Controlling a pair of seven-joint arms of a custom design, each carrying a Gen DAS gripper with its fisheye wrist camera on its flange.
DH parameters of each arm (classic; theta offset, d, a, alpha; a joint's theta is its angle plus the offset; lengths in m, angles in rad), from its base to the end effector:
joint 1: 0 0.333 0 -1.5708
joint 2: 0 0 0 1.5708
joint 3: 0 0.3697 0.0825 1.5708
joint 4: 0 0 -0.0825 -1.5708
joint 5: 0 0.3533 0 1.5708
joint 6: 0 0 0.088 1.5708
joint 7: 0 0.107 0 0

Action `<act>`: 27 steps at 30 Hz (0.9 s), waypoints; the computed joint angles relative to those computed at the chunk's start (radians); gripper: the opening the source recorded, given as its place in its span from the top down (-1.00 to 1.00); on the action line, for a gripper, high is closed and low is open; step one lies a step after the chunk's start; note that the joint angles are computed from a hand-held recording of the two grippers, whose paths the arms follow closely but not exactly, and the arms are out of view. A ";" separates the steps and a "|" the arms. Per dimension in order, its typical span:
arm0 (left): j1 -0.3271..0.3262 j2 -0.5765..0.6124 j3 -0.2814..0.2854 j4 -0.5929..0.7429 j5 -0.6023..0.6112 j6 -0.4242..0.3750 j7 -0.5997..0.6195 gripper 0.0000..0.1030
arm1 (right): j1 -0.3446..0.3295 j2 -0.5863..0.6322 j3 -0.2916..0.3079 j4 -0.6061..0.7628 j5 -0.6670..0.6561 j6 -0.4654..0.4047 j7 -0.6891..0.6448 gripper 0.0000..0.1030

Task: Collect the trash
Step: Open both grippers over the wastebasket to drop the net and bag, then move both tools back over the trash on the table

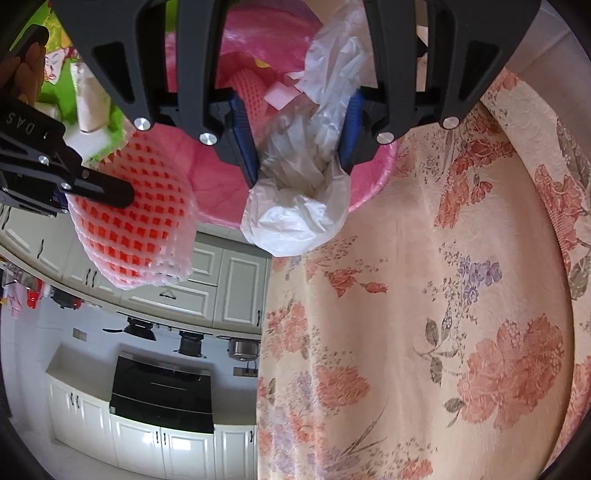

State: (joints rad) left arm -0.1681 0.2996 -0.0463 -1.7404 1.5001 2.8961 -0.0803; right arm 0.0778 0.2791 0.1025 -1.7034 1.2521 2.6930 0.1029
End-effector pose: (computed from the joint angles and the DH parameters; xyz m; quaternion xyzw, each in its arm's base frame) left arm 0.6272 -0.1931 0.5238 -0.6320 0.5736 -0.3655 0.3714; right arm 0.6614 0.0798 0.5554 -0.7681 0.3823 -0.2137 0.4671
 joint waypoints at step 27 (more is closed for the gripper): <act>-0.024 -0.101 -0.055 -0.136 0.006 -0.163 -0.179 -0.82 | -0.041 -0.092 -0.046 -0.144 0.128 0.045 -0.043 -0.21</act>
State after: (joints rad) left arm -0.1924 0.1989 -0.1011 -1.8759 1.5062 2.7333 -0.2589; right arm 0.0372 0.1871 0.0567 -1.8478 1.3797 2.7381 0.0597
